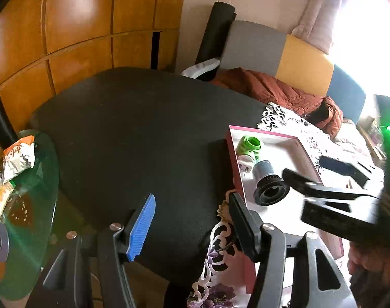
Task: Organize rigid objects
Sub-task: 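Carry the black cylinder to the tray and release it beside the green device, then move both tools back toward the remaining objects on the cloth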
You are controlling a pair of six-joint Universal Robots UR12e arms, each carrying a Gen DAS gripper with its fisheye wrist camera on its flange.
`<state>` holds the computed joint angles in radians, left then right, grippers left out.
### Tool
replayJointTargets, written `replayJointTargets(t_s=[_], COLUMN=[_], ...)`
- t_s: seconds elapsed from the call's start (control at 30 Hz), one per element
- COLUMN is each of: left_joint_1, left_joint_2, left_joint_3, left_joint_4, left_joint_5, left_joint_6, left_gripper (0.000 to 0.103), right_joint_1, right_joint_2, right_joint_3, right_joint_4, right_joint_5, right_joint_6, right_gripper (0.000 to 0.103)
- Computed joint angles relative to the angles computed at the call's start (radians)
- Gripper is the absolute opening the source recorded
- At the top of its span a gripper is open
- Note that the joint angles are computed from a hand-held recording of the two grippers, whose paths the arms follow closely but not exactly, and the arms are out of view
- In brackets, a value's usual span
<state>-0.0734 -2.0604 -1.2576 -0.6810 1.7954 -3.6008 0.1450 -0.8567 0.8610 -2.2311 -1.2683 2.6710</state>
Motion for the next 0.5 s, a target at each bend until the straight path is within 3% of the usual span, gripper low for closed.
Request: replayJointTargets(t_s=[0.3,0.5], left_joint_1=[-0.01,-0.02], left_joint_2=[-0.006,-0.012], left_joint_3=[0.014,0.029], left_joint_4=[-0.02,-0.027], left_joint_5=[0.009,0.013], left_joint_6=[0.014,0.037], left_gripper=[0.06,0.06], right_joint_1=[-0.007,-0.018], right_joint_2=[-0.053,-0.085], right_joint_3=[0.069,0.114], right_joint_4=[-0.166,-0.223], right_joint_5=[-0.024,-0.019], right_joint_6=[0.042,0.051], right_gripper=[0.083,0.084])
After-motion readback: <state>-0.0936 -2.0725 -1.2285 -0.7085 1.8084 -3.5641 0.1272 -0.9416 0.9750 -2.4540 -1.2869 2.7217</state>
